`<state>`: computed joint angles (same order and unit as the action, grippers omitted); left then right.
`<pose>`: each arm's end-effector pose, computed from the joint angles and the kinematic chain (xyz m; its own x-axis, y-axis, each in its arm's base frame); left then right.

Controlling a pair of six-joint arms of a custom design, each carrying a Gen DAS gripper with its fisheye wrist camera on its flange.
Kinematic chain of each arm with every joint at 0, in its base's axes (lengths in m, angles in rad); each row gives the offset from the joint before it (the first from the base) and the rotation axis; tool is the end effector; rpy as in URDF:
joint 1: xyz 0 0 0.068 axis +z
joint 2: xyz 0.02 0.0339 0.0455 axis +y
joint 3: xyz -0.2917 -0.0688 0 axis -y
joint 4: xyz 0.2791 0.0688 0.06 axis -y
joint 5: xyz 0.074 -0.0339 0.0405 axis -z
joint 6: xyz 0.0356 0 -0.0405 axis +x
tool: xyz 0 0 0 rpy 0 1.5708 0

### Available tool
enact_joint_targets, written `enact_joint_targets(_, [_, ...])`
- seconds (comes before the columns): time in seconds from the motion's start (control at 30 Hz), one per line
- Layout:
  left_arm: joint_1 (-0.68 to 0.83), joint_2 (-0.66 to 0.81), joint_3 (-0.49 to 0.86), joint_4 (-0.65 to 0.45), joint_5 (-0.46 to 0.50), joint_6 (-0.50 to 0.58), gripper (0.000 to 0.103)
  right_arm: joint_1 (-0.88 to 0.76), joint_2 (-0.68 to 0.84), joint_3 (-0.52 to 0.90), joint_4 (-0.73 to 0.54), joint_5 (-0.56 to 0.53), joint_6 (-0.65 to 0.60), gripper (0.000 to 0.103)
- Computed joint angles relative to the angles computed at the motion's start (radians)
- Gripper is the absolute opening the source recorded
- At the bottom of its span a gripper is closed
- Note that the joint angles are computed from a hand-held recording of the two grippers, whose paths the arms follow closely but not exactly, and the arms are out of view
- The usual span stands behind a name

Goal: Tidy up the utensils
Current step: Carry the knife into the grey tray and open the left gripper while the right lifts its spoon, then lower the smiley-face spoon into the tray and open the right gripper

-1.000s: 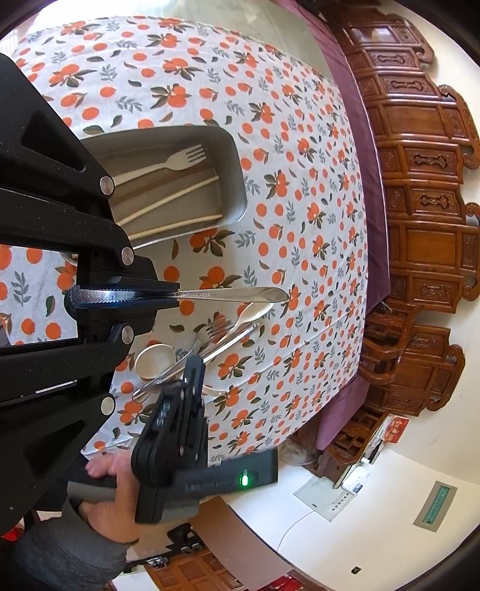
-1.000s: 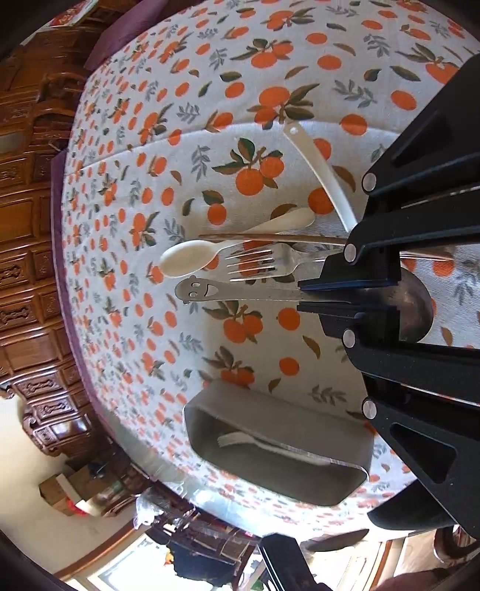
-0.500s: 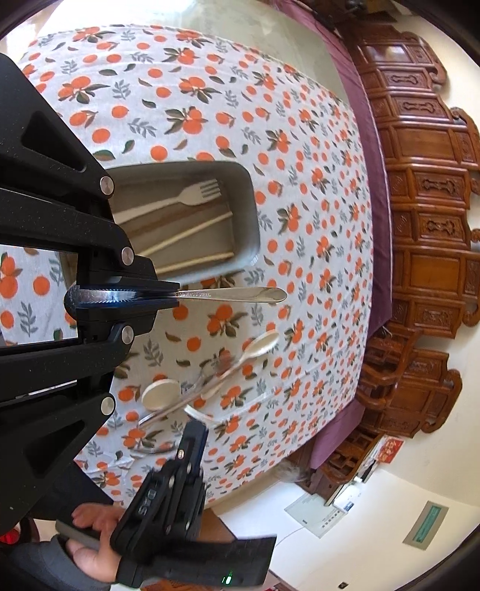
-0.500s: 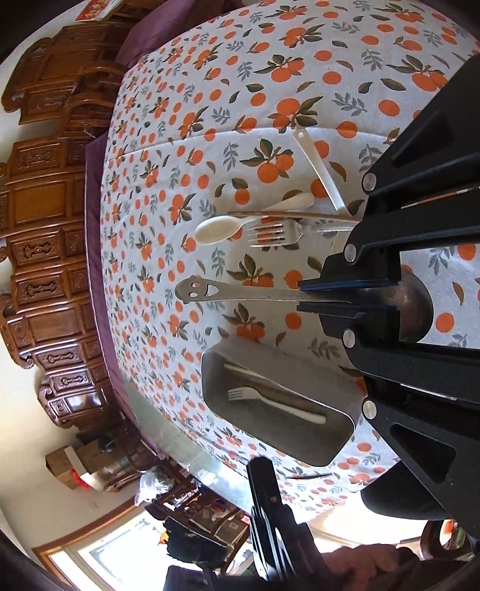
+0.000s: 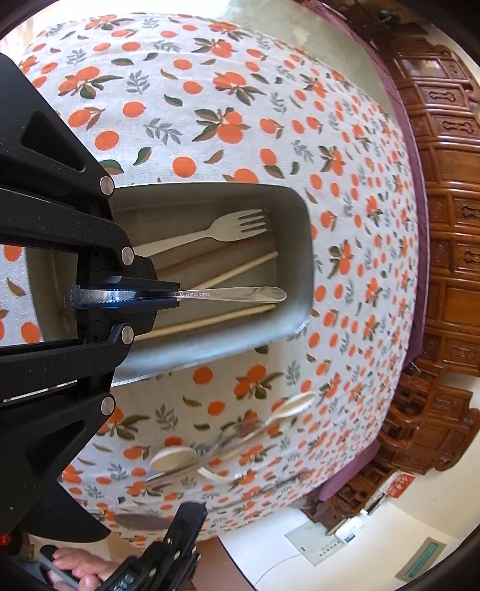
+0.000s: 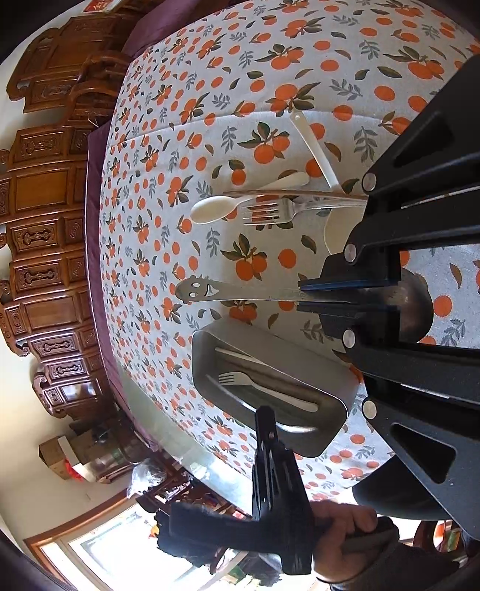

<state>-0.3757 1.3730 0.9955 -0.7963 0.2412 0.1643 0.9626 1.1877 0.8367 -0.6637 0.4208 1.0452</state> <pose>0.2631 -0.1129 0.2523 -0.7740 0.4760 -0.4175 0.5766 0.8024 -0.1541 0.1547 0.1968 0.2540 -0.7849 0.2545 -0.5650 0.1058 0.9534 0.2826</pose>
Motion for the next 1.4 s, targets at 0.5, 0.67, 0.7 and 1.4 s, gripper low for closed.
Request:
enact_joint_targets(0.5, [-0.057,0.110,-0.025,0.070,-0.065,-0.032,0.002,-0.001,-0.003,-0.019,0.024,-0.016,-0.004,0.007])
enact_joint_targets(0.67, [-0.066,0.121,-0.026,0.073,-0.077,-0.036,0.002,-0.002,0.001,-0.014,0.027,-0.016,-0.008,0.007])
enact_joint_targets(0.7, [-0.066,0.122,-0.026,0.072,-0.078,-0.035,0.002,-0.002,0.004,-0.012,0.027,-0.016,-0.009,0.007])
enact_joint_targets(1.4, [0.106,-0.143,-0.009,-0.061,0.038,0.082,0.017,0.017,0.199,0.166,0.059,-0.027,-0.071,0.007])
